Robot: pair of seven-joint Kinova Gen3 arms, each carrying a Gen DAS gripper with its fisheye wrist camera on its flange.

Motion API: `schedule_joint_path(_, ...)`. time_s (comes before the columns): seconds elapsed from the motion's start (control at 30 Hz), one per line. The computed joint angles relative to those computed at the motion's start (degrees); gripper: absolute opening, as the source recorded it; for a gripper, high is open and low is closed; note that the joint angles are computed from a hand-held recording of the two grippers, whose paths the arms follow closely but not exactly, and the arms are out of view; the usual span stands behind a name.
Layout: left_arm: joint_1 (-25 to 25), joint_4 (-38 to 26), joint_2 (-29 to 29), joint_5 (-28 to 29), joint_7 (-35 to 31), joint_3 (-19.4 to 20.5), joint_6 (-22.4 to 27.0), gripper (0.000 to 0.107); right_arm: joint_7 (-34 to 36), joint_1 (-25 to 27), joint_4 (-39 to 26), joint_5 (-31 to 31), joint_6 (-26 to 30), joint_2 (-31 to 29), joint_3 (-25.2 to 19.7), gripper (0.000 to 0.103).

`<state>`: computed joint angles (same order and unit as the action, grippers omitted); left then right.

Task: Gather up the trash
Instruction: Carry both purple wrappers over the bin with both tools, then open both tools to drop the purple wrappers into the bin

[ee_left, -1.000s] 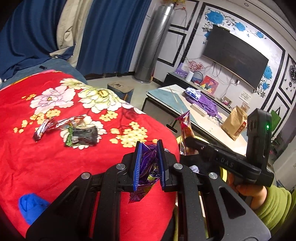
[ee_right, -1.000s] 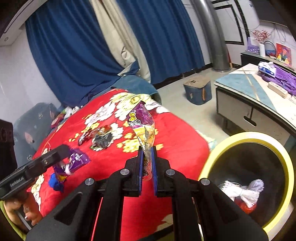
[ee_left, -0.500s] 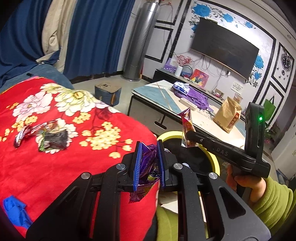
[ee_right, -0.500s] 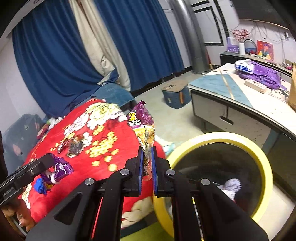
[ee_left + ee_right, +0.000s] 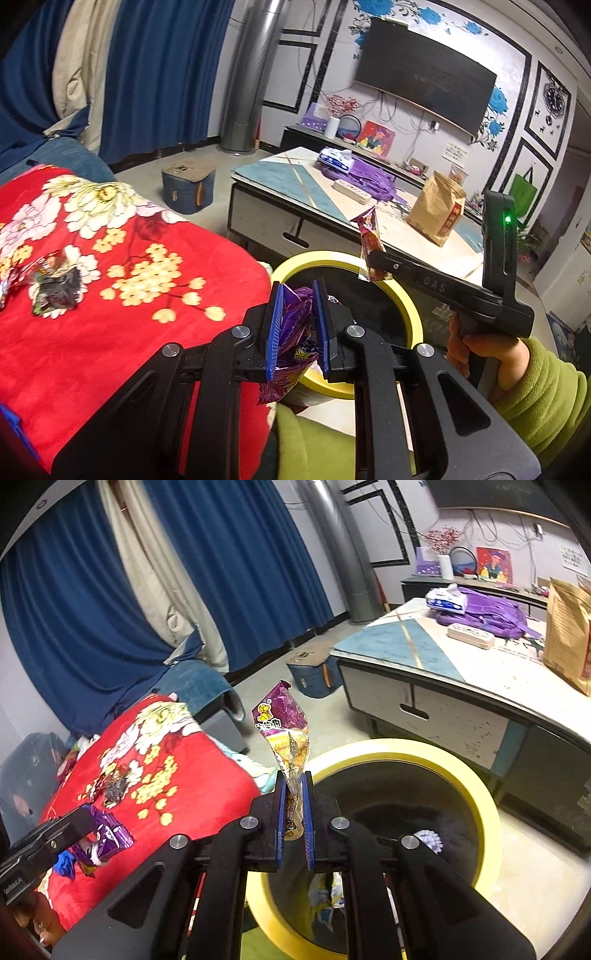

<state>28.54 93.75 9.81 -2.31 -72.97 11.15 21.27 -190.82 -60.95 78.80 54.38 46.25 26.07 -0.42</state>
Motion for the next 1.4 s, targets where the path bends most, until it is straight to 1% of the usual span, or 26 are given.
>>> schedule_joint_path(0.37, 0.78, -2.42, 3.81, 2.07, -3.58, 1.45, 0.14, 0.011, -3.71, 2.06, 4.6, -0.27, -1.13, -1.87, -0.55, 0.008)
schedule_joint_path(0.63, 1.48, -3.5, 6.3, 3.62, -6.4, 1.93, -0.46, 0.011, -4.06, 3.59, 6.32, -1.22, -2.65, -2.24, -1.13, 0.008)
schedule_joint_path(0.7, 2.33, -4.18, 7.11, 3.31, -6.28, 1.3, 0.0, 0.011, -3.77, 4.03, 6.68, -1.82, -3.23, -2.27, -1.25, 0.008)
schedule_joint_path(0.83, 2.08, -6.14, 9.01, 4.3, -7.8, 2.01, 1.79, 0.012, -3.49, 4.58, 7.27, -2.77, -4.26, -2.34, -1.15, 0.009)
schedule_joint_path(1.07, 3.53, -9.42, 11.87, 4.32, -8.61, 1.26, 3.94, 0.012, -2.68, 5.64, 8.47, -5.08, -6.55, -2.48, -0.88, 0.011)
schedule_joint_path(1.27, 3.17, -11.51, 13.99, 5.53, -9.78, 1.65, 5.66, 0.012, -3.73, 5.63, 9.47, -5.71, -7.72, -2.75, -0.07, 0.011)
schedule_joint_path(1.4, 3.14, -12.15, 14.79, 5.86, -10.58, 1.6, 5.8, 0.012, -3.97, 6.02, 10.12, -6.01, -8.66, -2.93, 0.06, 0.012)
